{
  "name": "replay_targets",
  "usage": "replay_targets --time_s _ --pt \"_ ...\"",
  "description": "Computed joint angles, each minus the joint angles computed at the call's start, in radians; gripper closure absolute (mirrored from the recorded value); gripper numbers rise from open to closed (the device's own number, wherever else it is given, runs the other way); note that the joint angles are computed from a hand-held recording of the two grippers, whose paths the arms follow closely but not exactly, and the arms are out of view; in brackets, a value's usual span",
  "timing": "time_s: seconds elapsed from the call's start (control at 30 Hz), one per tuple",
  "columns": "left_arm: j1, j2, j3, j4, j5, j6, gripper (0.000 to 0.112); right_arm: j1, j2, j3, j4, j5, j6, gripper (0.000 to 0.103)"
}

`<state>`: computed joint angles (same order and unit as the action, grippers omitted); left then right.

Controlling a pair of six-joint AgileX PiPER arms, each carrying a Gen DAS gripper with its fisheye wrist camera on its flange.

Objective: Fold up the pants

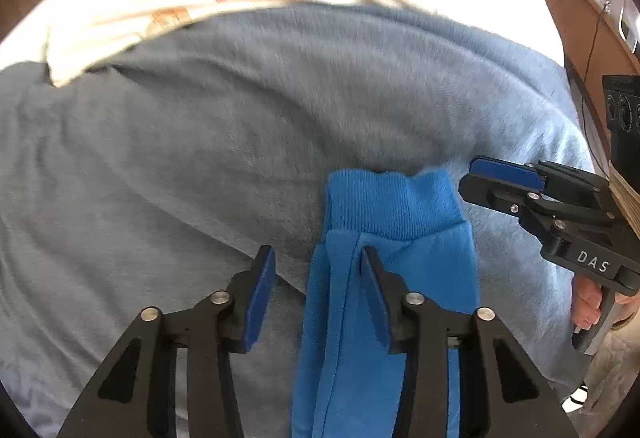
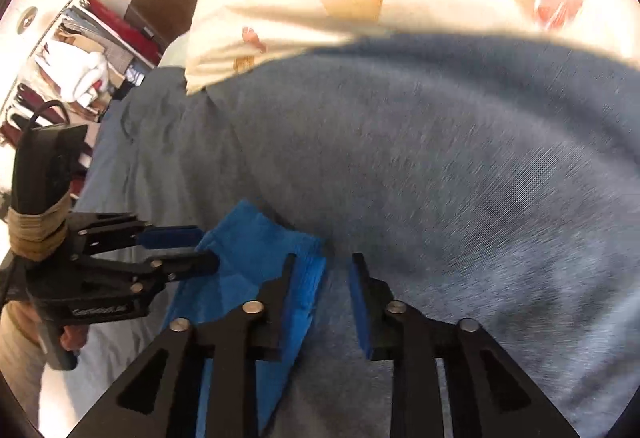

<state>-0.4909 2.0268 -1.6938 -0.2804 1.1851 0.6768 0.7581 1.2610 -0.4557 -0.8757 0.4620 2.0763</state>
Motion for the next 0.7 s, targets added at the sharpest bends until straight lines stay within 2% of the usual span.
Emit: replay_targets --time_s 0.13,0.3,0.47,0.5,0.63,0.7 --pt "0.031 -0.069 -0.008 -0.048 0.004 -0.002 0.059 0.053 -0.042 -0.059 0.066 0.1 -0.094 0.072" --pt "0.058 -0.173 0.046 -0.089 0.002 0.018 0.059 0.118 -0.05 -0.153 0.105 0.202 -0.193 0.072" --pt "0.142 -0.361 0.267 -0.131 -0.046 0.05 0.059 0.203 -0.062 -0.214 0.106 0.254 -0.198 0.072" --pt "0.147 -0.407 0.331 -0.132 -0.069 0.046 0.059 0.227 -0.056 -0.229 0.101 0.268 -0.189 0.072" --pt "0.229 -0.544 0.456 -0.137 -0.078 0.046 0.059 0.322 -0.015 -0.292 0.076 0.294 -0.157 0.072" --pt "0.257 -0.612 0.532 -0.129 -0.114 0.025 0.059 0.348 0.016 -0.326 0.077 0.293 -0.164 0.072"
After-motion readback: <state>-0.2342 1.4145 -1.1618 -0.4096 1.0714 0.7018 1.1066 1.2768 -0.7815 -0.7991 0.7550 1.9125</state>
